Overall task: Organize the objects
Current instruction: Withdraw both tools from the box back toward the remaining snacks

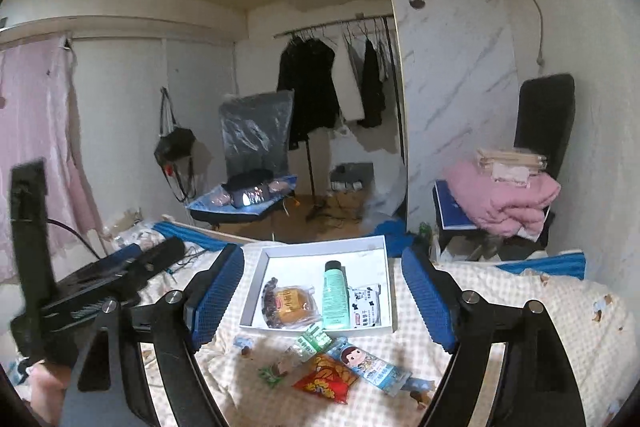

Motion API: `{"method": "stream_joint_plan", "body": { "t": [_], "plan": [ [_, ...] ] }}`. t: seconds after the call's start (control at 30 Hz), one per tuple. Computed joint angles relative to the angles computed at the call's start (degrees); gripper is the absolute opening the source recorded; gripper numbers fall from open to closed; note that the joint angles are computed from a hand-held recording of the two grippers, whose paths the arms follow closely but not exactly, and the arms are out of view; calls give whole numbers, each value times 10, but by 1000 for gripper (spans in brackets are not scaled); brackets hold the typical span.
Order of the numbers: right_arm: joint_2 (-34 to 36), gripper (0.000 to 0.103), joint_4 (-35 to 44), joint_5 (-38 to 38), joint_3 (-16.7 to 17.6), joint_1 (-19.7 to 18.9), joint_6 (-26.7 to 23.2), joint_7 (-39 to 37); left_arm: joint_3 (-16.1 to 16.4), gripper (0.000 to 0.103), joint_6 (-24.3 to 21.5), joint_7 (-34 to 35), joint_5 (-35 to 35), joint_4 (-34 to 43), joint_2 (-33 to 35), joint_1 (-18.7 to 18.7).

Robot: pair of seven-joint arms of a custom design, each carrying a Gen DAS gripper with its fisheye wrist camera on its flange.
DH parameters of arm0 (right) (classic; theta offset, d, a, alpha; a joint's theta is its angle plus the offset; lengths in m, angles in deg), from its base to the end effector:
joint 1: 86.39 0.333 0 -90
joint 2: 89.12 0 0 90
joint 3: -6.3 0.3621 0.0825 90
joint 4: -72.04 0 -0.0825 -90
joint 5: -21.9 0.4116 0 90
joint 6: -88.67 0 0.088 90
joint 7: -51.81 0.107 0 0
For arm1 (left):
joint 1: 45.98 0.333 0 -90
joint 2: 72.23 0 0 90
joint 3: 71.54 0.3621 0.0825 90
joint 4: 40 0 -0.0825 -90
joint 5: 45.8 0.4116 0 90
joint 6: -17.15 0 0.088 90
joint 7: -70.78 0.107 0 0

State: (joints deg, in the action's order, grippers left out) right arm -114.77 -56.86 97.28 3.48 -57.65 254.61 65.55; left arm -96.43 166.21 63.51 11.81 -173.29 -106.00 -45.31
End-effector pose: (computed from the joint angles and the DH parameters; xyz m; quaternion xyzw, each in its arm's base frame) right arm 0.4436 0.1463 0.6655 -0.7144 0.3583 -0.2313 0.5548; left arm 0.3785 -0.2410 0.6491 -0.7103 0.4034 -0.4207 0.3947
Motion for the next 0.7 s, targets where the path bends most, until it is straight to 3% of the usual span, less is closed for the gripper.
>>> {"method": "stream_joint_plan", "body": {
  "t": [0.1,0.17,0.23,0.3,0.37,0.4,0.47,0.57,0.7],
  "plan": [
    [-9,82,-6,10,-7,3,-9,-10,4,103,24,1,1,-3,14,-3],
    [-9,84,-6,68,-23,14,-17,-55,-24,103,4,-35,25,1,22,18],
    [-4,100,-8,115,-29,10,-34,-78,-38,103,-6,-71,61,2,38,28],
    [4,101,-12,161,-34,4,-60,-116,-29,103,25,-108,100,-6,55,27],
    [17,101,-15,198,-26,-7,-59,-149,-45,103,1,-162,137,-8,72,33],
    [25,101,-17,210,-23,-14,-63,-157,-59,103,-41,-184,138,-4,84,35],
    [50,101,-19,207,-22,-25,-95,-149,-71,103,-88,-218,143,-4,105,32],
    [95,101,-9,122,4,-51,-94,-65,-61,103,-88,-239,174,-6,141,21],
    [139,101,4,161,27,-76,-85,-86,-43,103,-96,-256,201,-2,189,2]
  ]
}}
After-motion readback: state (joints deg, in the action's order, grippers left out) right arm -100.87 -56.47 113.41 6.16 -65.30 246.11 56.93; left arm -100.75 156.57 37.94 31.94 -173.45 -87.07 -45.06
